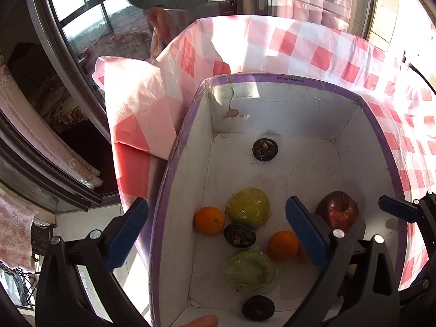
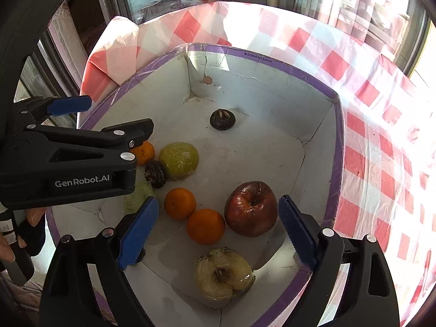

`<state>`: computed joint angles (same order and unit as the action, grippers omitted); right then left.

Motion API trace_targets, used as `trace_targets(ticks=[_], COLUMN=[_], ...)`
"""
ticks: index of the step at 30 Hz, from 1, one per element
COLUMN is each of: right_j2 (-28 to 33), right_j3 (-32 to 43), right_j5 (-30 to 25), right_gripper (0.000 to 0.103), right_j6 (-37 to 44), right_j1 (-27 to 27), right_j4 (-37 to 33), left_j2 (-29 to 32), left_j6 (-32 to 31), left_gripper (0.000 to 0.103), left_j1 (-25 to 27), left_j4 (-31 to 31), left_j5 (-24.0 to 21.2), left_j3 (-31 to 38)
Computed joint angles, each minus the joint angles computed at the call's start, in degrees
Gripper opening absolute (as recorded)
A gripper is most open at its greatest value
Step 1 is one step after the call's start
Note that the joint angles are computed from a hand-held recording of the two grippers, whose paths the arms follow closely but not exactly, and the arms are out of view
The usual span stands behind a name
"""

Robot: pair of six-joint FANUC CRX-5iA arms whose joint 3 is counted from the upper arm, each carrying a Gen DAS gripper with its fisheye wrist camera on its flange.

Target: Organize fruits

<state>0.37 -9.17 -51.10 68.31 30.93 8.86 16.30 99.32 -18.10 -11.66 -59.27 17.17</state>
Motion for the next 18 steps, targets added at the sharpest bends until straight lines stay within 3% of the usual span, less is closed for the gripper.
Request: trace_targets(ticks=[3,8,18], right_j2=[0.3,0.3,-0.1], right_j3=[0.8,1.0,0.3], right_j5=[-1.5,-2.5,-3.3], right_gripper=[0.086,0.086,0.086], right_j6=[0.8,0.7,-2.4], right_j1=[0.2,0.3,0.2], right_j4=[-1.2,-1.9,-0.6], left_j2=[-0.5,1.1,2.1], left_j6=[-2.6,-3.8,-5.3], left_gripper=[0.101,0.101,0.101], left_j1=[1.1,0.7,1.5], left_j4=[4.4,4.5,7.3], left_j5=[0.8,-3.2,-4.8], left_j3=[-1.2,0.9,0.6])
